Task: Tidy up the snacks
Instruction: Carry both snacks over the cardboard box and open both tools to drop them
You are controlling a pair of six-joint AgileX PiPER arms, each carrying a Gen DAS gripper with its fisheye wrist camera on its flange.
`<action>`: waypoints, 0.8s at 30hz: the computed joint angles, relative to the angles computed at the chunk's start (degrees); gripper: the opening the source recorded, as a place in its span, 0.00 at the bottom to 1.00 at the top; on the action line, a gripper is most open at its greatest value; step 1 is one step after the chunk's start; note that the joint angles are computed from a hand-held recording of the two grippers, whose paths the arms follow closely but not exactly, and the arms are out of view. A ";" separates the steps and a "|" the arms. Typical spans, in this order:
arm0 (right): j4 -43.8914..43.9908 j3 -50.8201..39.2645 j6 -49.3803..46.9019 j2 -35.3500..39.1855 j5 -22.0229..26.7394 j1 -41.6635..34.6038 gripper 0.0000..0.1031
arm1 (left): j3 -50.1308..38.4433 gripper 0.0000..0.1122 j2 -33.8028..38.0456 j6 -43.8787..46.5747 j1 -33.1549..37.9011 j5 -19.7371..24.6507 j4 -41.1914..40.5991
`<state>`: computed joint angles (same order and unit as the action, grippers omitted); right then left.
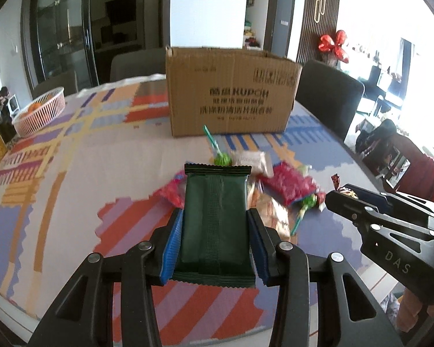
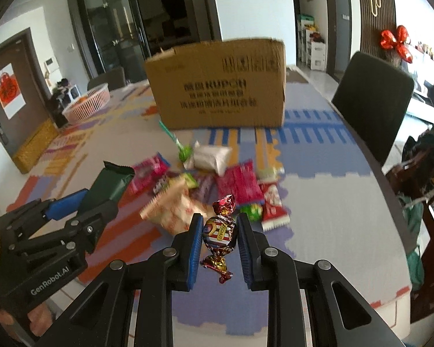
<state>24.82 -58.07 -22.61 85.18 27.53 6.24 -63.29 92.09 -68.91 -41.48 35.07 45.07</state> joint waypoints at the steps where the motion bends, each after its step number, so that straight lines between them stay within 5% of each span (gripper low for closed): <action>1: -0.42 -0.81 0.27 0.04 -0.28 0.28 0.24 | -0.44 0.39 -0.02 0.12 0.15 0.12 0.47; 18: -5.92 -18.57 4.95 6.16 -1.70 1.71 0.24 | -15.05 0.39 2.66 10.49 6.07 1.15 1.87; 24: -8.75 -28.13 7.50 10.66 1.32 1.01 0.24 | -23.52 0.39 5.79 17.60 8.55 1.62 -0.44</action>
<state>16.07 -86.19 -15.11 95.84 28.85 7.25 -86.80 97.88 -51.31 -32.93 36.69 44.63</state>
